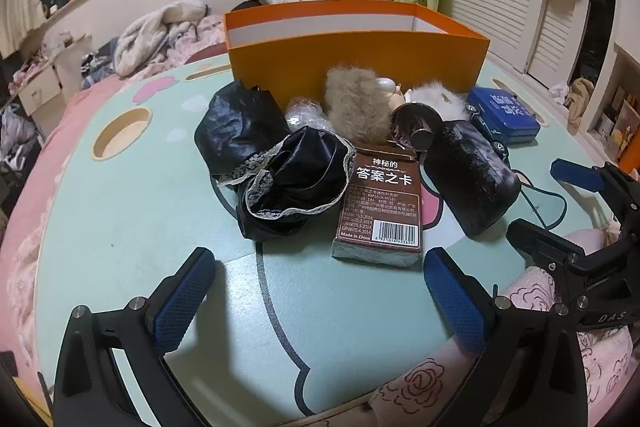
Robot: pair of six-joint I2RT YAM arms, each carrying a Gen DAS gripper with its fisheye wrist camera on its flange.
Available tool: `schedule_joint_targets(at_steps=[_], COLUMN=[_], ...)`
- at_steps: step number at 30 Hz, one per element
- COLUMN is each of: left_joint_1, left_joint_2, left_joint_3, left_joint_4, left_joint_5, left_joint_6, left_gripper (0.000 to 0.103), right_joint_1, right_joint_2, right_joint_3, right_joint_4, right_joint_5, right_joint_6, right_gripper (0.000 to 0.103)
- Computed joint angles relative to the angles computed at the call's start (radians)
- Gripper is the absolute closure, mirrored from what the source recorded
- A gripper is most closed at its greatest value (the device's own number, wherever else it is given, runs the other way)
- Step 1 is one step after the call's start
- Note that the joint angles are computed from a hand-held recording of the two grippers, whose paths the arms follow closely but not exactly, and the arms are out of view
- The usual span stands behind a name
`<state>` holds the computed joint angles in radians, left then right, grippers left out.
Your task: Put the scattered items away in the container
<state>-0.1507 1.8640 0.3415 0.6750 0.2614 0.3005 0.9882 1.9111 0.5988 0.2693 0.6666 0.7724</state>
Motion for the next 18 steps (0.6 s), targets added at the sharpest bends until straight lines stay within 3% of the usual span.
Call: schedule_joint_targets(at_steps=[1,3,11,18], left_joint_1=[0.005,0.034,0.213,0.162], left_joint_2=[-0.002,-0.013,-0.088,0.058], left_joint_3=[-0.006,-0.015,0.0,0.232], left_joint_4=[0.011,0.018,0.008,-0.134], left_joint_5=[0.009,0.055,0.315,0.259], left_joint_6=[-0.002,-0.005,-0.095,-0.196], left_gripper=[0.002,0.014,0.02,0.027], right_joint_1=[0.002,0.003,0.004,0.006], right_joint_2=[0.001,0.002,0.003,0.004], right_joint_3=[0.001,0.001,0.0,0.0], right_joint_4=[-0.001,0.002,0.005,0.006], right_joint_5=[0.001,0.002,0.003,0.004], right_joint_6=[0.003,0.003,0.003,0.004], right_gripper=[0.0,0.001,0.0,0.0])
